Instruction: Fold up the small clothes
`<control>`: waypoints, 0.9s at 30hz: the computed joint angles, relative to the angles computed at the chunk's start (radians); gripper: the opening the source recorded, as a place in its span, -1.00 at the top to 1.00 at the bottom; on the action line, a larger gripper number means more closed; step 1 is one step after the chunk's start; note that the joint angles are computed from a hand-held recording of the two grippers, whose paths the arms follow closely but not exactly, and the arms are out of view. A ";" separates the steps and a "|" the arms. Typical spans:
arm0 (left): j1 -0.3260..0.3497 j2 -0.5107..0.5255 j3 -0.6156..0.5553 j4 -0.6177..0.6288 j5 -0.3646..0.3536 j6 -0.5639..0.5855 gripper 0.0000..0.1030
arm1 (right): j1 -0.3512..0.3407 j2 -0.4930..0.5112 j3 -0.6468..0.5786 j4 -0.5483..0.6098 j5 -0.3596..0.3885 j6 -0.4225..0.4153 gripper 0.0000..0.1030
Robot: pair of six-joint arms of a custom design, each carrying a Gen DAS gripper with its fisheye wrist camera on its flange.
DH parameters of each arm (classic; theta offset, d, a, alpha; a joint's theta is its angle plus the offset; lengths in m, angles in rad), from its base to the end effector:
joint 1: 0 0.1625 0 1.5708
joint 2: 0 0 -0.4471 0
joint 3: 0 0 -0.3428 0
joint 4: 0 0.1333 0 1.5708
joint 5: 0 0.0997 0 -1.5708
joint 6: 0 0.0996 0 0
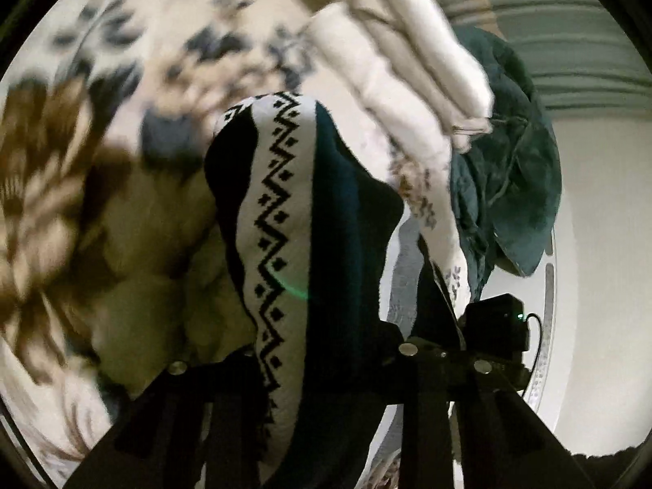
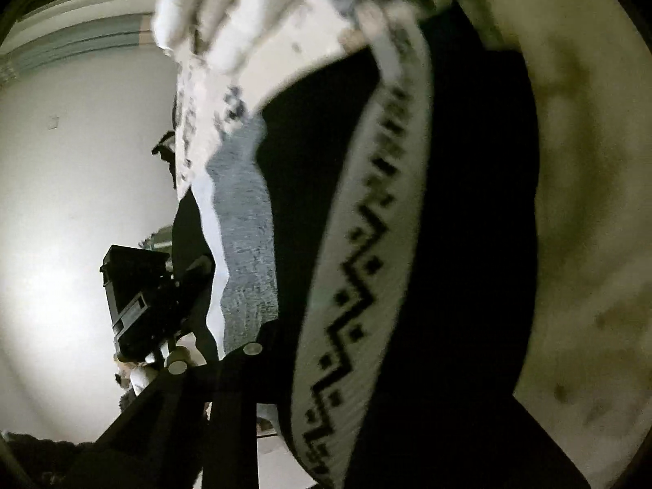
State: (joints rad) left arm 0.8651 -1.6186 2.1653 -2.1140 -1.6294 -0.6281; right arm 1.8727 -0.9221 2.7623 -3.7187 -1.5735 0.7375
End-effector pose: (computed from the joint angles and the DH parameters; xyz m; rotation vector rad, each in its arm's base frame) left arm -0.1435 -0.3649 0.3311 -0.1200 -3.0948 -0.0604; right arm 0.2174 -0.2508 0.1236 0.6412 2.8944 -0.4010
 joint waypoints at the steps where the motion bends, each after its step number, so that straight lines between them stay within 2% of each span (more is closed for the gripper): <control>1: -0.009 0.013 -0.026 0.010 -0.003 0.004 0.52 | 0.033 -0.037 -0.028 0.061 -0.019 0.026 0.51; 2: -0.019 0.035 -0.066 0.023 -0.010 0.011 0.52 | 0.070 -0.104 -0.067 0.158 -0.052 0.055 0.51; 5: -0.048 0.110 -0.188 0.057 -0.011 0.046 0.52 | 0.127 -0.272 -0.138 0.366 -0.109 0.081 0.51; 7: -0.055 0.169 -0.276 0.076 -0.009 0.079 0.52 | 0.160 -0.362 -0.229 0.520 -0.151 0.082 0.51; 10: -0.057 0.287 -0.444 0.106 0.008 0.133 0.51 | 0.184 -0.399 -0.380 0.674 -0.207 0.065 0.51; 14: -0.025 0.466 -0.689 0.153 0.042 0.191 0.50 | 0.161 -0.372 -0.605 0.814 -0.273 -0.014 0.51; 17: 0.018 0.612 -0.883 0.194 0.071 0.233 0.48 | 0.105 -0.345 -0.724 0.863 -0.278 -0.080 0.51; 21: 0.073 0.765 -1.063 0.264 0.118 0.294 0.48 | 0.032 -0.241 -0.889 0.904 -0.273 -0.125 0.51; 24: 0.101 0.835 -1.124 0.316 0.149 0.303 0.47 | -0.018 -0.181 -0.986 0.978 -0.276 -0.141 0.51; 27: 0.125 0.877 -1.160 0.384 0.166 0.294 0.43 | -0.057 -0.157 -1.032 1.046 -0.267 -0.138 0.51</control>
State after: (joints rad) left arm 0.9901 -0.7414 1.0054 -1.7304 -1.4635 -0.3344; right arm 1.8157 -1.0786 1.7299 -2.6731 -1.8403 0.5994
